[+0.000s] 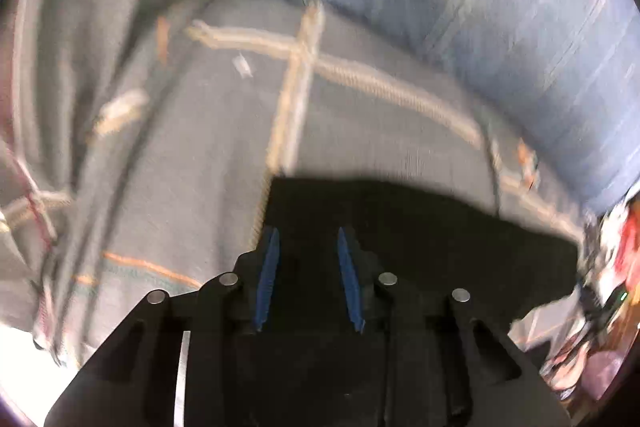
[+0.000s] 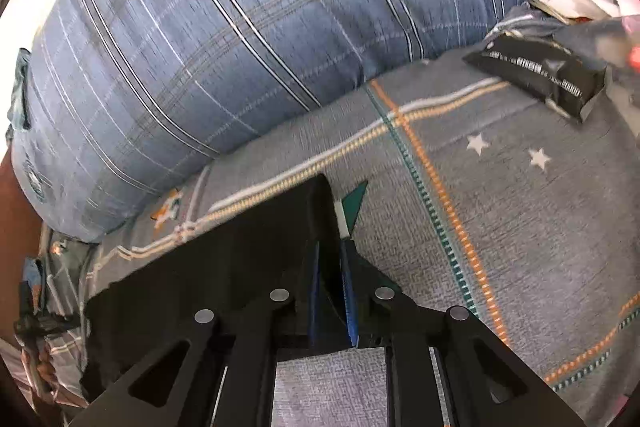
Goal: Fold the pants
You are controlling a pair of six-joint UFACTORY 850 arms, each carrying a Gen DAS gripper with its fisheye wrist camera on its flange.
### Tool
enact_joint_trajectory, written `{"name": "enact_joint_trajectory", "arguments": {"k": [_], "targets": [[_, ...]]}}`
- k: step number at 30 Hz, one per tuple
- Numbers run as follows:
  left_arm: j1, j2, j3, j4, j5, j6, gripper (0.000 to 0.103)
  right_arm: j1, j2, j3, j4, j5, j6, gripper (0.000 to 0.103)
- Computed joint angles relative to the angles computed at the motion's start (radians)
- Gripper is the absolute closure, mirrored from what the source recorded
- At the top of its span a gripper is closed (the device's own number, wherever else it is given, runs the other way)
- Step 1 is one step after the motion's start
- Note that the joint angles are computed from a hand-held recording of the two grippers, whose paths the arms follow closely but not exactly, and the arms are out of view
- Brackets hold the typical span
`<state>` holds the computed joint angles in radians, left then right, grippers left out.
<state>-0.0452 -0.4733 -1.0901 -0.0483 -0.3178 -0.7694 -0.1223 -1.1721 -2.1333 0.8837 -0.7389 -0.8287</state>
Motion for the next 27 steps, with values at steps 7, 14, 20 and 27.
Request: {"name": "enact_joint_trajectory", "arguments": {"k": [7, 14, 20, 27], "targets": [[0.029, -0.107, -0.104, -0.123, -0.092, 0.145, 0.036, 0.008, -0.112, -0.188, -0.057, -0.075, 0.130, 0.055], [0.019, -0.191, -0.184, -0.238, -0.106, 0.233, 0.036, 0.047, -0.209, -0.367, -0.177, -0.083, 0.210, 0.052], [-0.046, -0.227, -0.264, 0.001, -0.158, 0.013, 0.093, 0.098, -0.067, -0.137, -0.276, 0.113, 0.104, 0.096], [-0.133, -0.022, -0.080, 0.441, -0.049, -0.410, 0.094, 0.030, 0.224, 0.319, 0.304, 0.228, -0.474, 0.096]]}}
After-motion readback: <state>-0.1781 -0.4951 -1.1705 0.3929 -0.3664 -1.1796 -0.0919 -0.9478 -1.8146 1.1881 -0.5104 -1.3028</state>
